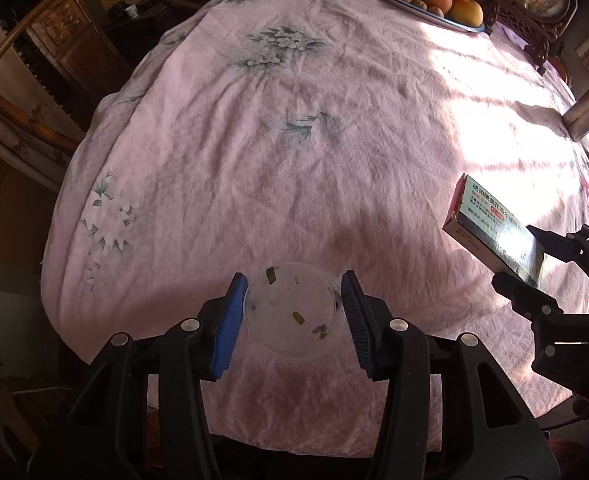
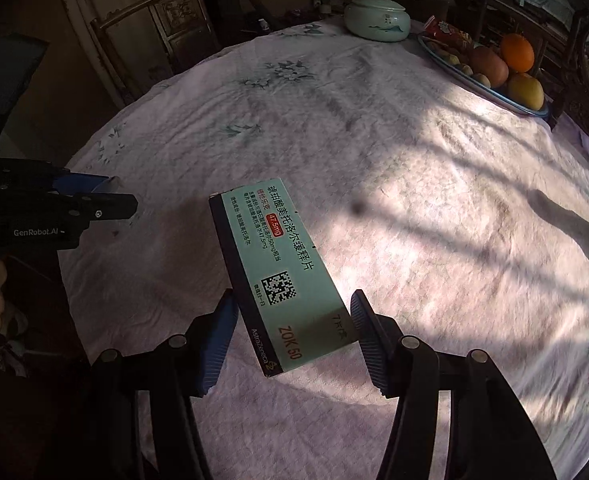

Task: Collect trash
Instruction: 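Grasp the clear cup with the left tool while the right tool grasps the medicine box, then carry the cup and medicine box over the red basket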

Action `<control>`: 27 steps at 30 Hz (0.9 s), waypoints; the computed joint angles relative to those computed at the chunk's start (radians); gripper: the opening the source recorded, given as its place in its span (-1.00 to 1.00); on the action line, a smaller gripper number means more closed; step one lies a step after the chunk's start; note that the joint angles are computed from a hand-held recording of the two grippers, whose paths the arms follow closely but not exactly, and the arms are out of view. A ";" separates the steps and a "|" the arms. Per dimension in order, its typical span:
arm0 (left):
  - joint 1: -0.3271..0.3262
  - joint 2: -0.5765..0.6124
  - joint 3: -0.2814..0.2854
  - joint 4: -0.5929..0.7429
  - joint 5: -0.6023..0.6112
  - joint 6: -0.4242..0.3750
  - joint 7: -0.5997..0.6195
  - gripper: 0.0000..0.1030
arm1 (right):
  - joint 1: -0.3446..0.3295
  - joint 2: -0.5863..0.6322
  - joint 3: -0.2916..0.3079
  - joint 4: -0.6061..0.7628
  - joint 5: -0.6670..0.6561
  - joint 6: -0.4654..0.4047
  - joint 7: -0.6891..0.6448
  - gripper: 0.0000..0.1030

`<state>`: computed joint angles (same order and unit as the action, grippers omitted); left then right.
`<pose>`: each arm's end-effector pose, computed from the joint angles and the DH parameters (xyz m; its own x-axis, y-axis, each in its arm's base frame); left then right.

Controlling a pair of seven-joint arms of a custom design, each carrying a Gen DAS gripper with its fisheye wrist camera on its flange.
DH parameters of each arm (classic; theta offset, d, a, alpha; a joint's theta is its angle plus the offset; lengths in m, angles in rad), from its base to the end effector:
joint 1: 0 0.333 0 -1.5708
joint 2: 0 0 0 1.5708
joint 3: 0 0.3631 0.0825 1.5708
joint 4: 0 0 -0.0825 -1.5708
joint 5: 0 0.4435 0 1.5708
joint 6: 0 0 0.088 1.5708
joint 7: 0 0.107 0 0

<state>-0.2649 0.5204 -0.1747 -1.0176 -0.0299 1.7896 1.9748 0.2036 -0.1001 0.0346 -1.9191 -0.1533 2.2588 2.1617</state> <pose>0.7432 -0.3040 0.6267 -0.7228 -0.6910 0.0071 -0.6650 0.6928 -0.2789 0.6045 0.1435 0.6145 -0.2523 -0.9617 -0.1072 -0.8596 0.2736 -0.4316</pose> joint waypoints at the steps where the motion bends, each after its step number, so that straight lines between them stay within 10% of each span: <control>1: 0.005 -0.006 0.004 -0.008 -0.002 0.005 -0.007 -0.06 | 0.002 0.014 0.002 0.017 0.002 0.000 -0.002 0.11; 27: 0.247 -0.321 0.114 -0.443 0.076 0.161 -0.436 -0.06 | 0.134 0.536 0.116 0.734 0.207 -0.139 -0.604 0.11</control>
